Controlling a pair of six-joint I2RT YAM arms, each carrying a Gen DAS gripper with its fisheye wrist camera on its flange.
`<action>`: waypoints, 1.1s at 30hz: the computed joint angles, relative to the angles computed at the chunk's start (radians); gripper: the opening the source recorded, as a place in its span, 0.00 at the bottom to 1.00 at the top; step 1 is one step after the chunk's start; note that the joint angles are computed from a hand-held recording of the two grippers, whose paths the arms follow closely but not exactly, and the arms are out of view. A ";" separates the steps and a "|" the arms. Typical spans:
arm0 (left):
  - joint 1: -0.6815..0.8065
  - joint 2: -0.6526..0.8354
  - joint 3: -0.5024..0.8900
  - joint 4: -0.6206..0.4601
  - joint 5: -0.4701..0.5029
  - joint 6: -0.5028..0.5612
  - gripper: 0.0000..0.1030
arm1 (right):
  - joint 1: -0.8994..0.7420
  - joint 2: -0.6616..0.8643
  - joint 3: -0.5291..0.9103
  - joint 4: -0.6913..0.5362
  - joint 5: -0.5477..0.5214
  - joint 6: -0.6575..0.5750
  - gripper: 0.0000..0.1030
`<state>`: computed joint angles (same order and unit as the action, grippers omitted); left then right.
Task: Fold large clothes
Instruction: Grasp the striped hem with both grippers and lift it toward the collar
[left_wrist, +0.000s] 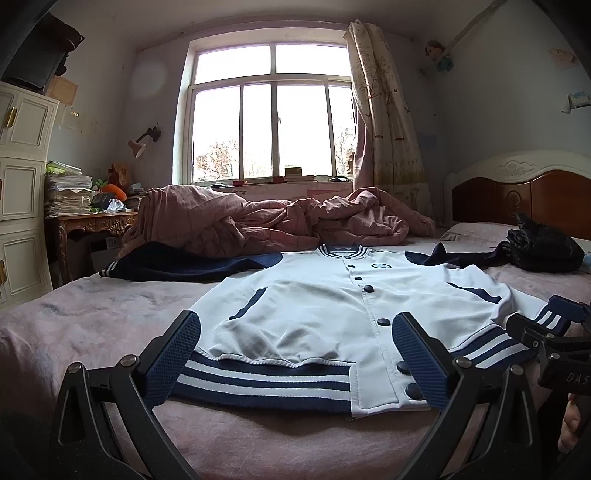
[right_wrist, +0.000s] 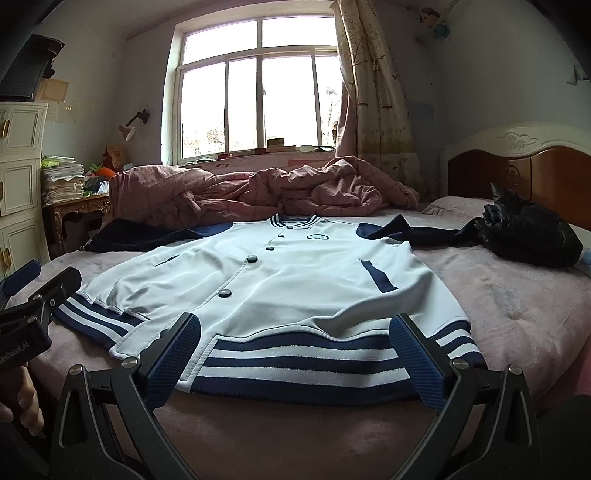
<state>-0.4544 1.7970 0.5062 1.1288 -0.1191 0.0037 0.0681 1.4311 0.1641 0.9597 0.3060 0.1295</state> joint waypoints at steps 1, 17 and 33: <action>0.004 0.002 -0.002 0.004 0.011 -0.002 1.00 | -0.007 0.000 -0.005 0.007 -0.015 0.005 1.00; 0.013 0.218 -0.046 0.098 -0.008 -0.186 0.46 | 0.013 0.420 -0.082 0.465 -0.104 0.197 0.68; 0.199 0.150 0.302 -0.457 0.496 -0.386 0.17 | -0.225 0.270 0.133 -0.028 -0.398 0.311 0.34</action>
